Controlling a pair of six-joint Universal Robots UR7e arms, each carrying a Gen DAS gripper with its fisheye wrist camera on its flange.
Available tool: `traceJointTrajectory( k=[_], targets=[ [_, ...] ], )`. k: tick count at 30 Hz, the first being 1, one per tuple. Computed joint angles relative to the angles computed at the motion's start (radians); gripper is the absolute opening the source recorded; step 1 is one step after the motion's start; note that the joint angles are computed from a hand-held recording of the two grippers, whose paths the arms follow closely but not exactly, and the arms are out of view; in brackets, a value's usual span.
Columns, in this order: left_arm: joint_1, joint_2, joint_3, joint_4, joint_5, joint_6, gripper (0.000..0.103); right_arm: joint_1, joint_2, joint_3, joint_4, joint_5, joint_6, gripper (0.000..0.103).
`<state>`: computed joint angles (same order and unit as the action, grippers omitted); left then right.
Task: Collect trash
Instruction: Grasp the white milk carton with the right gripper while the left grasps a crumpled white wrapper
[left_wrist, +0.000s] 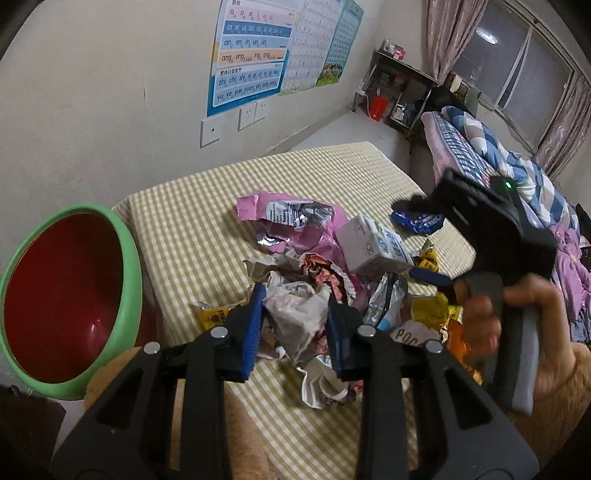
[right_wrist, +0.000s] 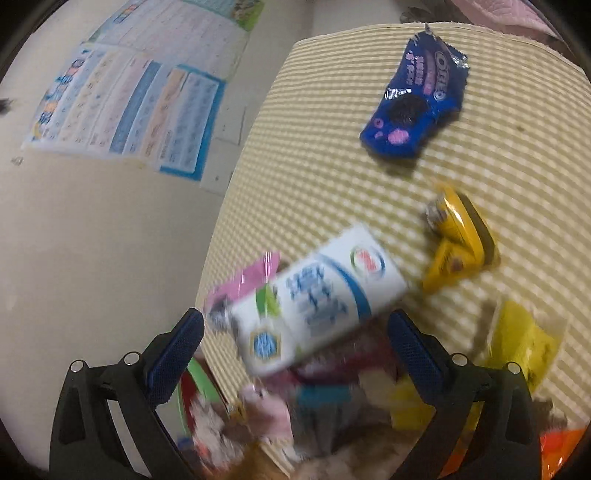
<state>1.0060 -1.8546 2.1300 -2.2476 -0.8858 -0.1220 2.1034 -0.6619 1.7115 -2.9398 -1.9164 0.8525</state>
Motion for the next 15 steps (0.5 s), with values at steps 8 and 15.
traceJointTrajectory(
  k=[8,15],
  targets=[
    [0.007,-0.004,-0.001,0.014,0.017,-0.006,0.03,-0.031,0.064,-0.114,0.179,-0.018,0.007,0.097],
    [0.012,0.002,-0.007,0.011,0.012,-0.009,0.03,-0.022,0.061,-0.092,0.134,-0.025,-0.052,0.039]
  ],
)
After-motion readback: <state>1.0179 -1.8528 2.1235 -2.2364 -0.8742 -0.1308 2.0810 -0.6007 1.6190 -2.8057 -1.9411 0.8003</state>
